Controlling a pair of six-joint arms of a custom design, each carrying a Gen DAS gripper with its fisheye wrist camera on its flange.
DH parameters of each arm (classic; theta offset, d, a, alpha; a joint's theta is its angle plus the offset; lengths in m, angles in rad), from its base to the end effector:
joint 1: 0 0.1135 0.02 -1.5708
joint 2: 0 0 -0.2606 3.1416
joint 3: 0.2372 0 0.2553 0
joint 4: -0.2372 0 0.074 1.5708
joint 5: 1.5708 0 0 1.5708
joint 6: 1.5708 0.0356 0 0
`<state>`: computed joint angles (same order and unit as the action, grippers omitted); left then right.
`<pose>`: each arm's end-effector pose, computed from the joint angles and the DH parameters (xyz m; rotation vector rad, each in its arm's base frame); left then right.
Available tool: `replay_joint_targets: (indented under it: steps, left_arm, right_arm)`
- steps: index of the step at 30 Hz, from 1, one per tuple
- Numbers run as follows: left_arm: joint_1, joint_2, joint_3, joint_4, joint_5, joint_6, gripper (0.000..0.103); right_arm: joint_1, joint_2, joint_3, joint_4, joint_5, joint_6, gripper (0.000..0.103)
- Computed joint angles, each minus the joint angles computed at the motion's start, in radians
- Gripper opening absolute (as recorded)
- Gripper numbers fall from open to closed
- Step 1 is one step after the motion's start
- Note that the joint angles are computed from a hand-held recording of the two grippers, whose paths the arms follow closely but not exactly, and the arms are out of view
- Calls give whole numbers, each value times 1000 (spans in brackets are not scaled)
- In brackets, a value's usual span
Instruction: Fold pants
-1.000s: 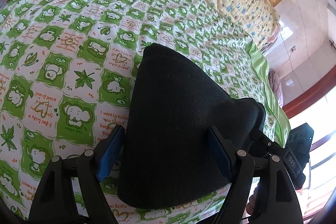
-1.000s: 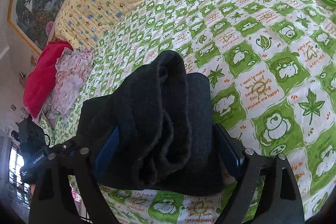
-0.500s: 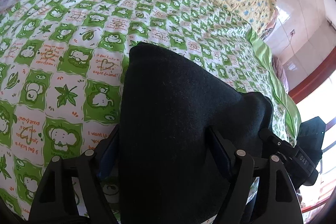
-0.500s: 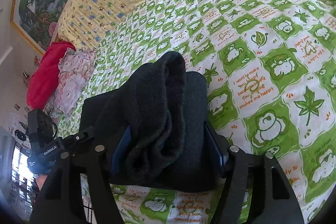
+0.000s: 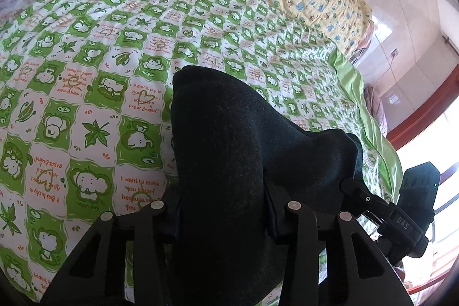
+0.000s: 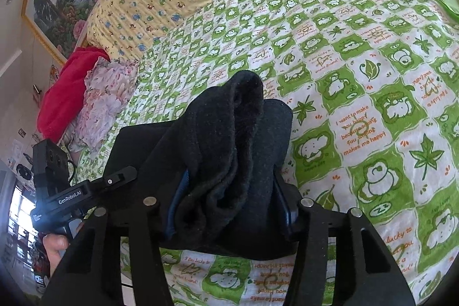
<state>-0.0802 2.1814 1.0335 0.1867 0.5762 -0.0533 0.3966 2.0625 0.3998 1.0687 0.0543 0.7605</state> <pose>0.3826 -0.0502 0.0402 0.2631 2.4626 -0.7809 0.2505 0.1028 0.0293 0.4346 2.1846 0.5964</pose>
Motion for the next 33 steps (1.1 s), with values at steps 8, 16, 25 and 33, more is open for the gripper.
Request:
replay_joint_targets:
  steps: [8, 16, 25, 33]
  left_arm:
    - [55, -111, -76, 10, 35, -12, 40]
    - [157, -176, -92, 13, 37, -28, 40]
    - [252, -152, -18, 2, -16, -40, 40]
    - [318, -80, 113, -30, -69, -44, 40]
  right_arm:
    - [24, -108, 31, -93, -11, -33, 50]
    - [69, -103, 189, -211, -44, -89, 49]
    - [83, 32, 469, -334, -117, -140, 49]
    - [86, 196, 777, -467, -188, -208, 49]
